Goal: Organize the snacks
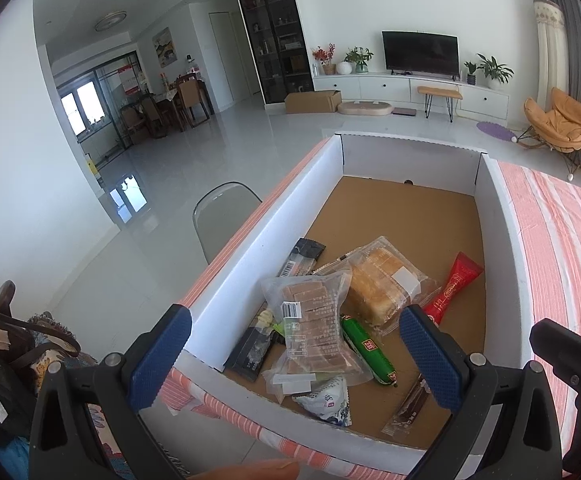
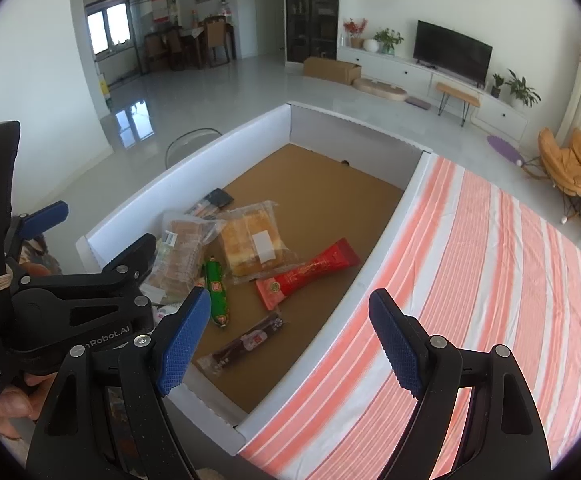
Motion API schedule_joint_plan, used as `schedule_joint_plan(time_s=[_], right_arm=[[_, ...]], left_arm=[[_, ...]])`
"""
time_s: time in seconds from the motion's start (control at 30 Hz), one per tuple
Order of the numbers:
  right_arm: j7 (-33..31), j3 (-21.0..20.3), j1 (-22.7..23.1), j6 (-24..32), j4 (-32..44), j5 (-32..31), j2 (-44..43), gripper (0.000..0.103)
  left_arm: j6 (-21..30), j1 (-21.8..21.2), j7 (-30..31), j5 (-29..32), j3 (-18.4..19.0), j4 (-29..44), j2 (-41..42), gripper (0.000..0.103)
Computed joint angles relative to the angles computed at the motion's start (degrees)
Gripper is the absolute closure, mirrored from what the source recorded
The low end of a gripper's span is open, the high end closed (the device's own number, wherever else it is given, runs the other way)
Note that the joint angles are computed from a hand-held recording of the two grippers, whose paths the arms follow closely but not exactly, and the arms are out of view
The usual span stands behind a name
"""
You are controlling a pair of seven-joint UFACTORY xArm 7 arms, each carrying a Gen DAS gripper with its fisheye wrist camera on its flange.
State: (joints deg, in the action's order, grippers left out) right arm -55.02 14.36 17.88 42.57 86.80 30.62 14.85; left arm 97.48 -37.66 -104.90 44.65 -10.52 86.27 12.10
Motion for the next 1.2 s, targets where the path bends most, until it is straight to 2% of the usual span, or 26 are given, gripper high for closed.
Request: schedule_joint_plan(time_s=[1.2], right_arm=[[-0.26, 0.06, 0.06, 0.40, -0.32, -0.11, 0.15, 0.019]], left_arm=[[-0.68, 0.25, -0.04, -0.39, -0.04, -0.95, -0.16, 0.000]])
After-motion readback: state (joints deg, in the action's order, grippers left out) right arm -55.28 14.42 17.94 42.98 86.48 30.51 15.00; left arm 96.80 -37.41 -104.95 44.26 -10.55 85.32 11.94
